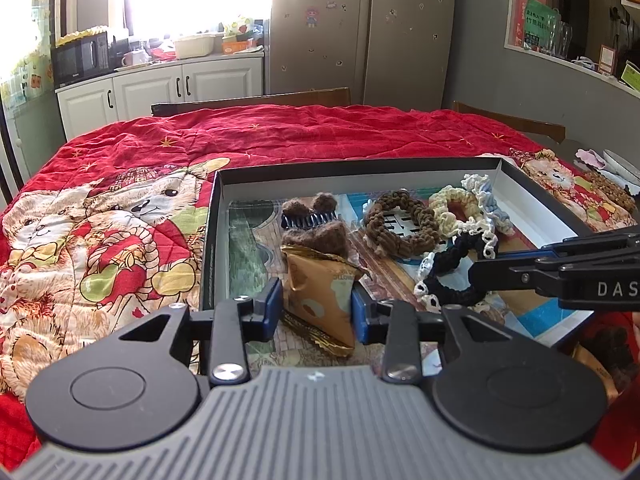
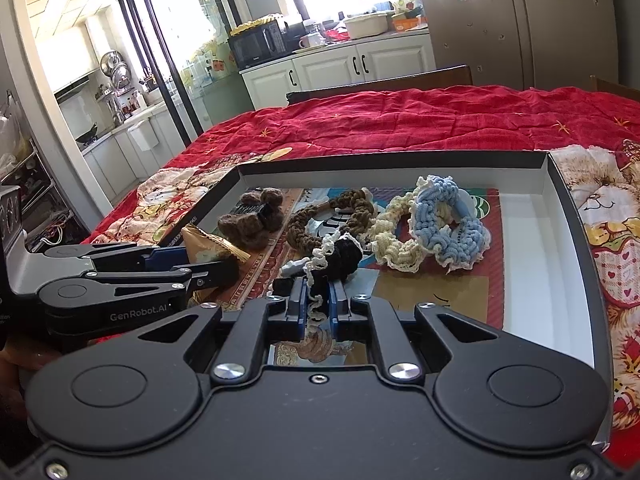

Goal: Organize objects
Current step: 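Open left tool to drop gold packet in box while right tool releases beaded scrunchie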

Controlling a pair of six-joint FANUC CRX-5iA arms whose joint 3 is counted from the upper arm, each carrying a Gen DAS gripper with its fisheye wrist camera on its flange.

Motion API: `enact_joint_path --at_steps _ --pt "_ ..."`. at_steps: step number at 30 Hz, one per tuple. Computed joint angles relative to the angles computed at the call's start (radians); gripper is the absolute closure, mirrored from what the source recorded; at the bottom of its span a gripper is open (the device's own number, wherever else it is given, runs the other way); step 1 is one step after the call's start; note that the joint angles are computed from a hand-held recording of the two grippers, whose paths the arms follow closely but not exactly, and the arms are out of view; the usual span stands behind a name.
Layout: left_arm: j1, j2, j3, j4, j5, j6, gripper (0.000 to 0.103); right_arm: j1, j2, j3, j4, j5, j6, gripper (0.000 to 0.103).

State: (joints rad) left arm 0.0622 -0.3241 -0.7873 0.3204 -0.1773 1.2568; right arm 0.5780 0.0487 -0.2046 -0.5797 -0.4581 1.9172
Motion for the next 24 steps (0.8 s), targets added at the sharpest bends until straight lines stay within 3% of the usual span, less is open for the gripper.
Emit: enact_joint_path --at_steps 7,15,24 --pt "0.001 -0.004 0.003 -0.025 -0.002 0.021 0.047 -0.001 0.002 0.002 0.001 -0.002 -0.001 0.087" --pt "-0.006 -0.012 -0.016 0.017 0.021 -0.022 0.037 0.012 -0.008 -0.018 0.04 0.033 -0.045 0.077" --pt "-0.017 -0.042 -0.049 0.086 0.046 -0.077 0.027 0.091 -0.072 -0.13 0.307 0.145 -0.294 0.065"
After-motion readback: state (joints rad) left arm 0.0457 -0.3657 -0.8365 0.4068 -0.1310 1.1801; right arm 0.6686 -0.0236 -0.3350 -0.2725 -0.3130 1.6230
